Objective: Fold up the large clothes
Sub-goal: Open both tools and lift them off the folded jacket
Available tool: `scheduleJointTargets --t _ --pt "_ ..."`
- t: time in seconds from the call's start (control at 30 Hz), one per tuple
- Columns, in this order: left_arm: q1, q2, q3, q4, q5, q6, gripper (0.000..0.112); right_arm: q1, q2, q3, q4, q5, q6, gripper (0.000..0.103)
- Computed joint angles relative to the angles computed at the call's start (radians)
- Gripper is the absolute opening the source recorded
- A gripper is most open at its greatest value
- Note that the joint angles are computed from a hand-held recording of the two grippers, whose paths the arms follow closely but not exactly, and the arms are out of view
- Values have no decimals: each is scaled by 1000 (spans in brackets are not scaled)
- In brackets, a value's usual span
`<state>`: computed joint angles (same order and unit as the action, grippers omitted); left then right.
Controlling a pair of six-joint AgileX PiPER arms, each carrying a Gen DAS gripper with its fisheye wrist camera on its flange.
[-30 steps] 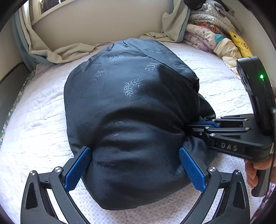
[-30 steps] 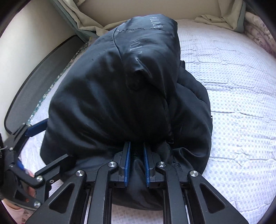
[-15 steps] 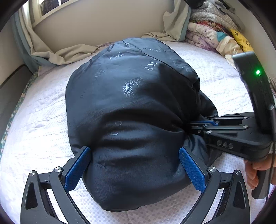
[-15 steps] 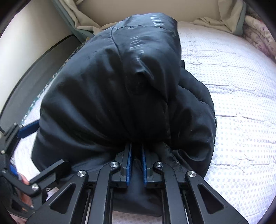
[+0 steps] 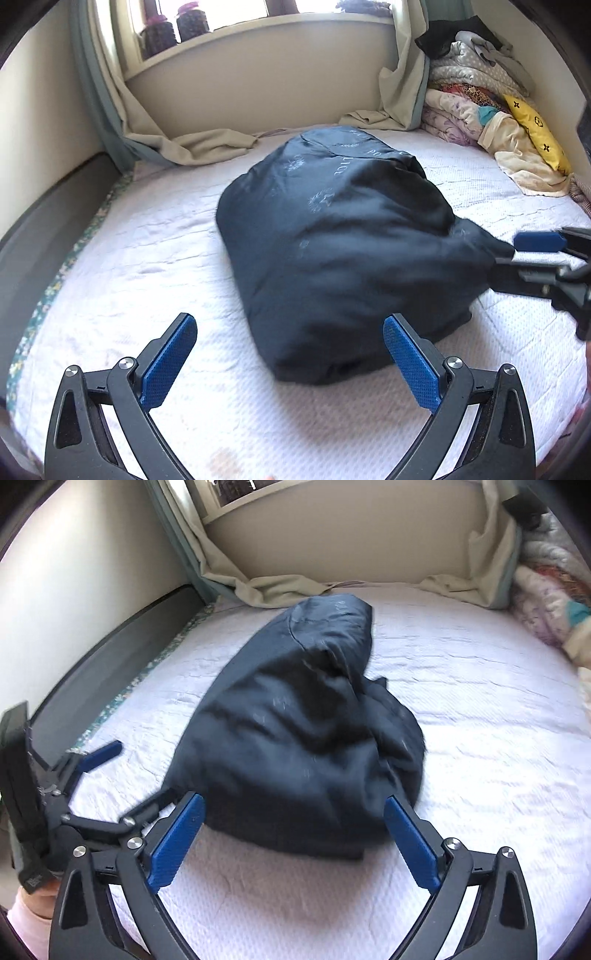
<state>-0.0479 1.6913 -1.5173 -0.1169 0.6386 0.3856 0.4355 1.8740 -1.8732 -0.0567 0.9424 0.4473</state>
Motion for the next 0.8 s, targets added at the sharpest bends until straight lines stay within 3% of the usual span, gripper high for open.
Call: scheduleJointTargets --t 0.2,0.33,0.43,0.57,0.8 --pt "42 -122 169 -141 -37 132 102 119 -43 102 -208 92 211 97" --pt "75 -170 239 -250 -21 202 102 188 -35 124 -329 131 344 98" --pt "77 -176 257 -199 -10 126 102 203 -46 166 -363 128 406 98" --pt "52 -192 302 -105 -57 41 102 211 -52 189 -375 120 438 98" --pt "44 -171 302 -51 -76 -48 102 215 -79 234 -388 100 492 98"
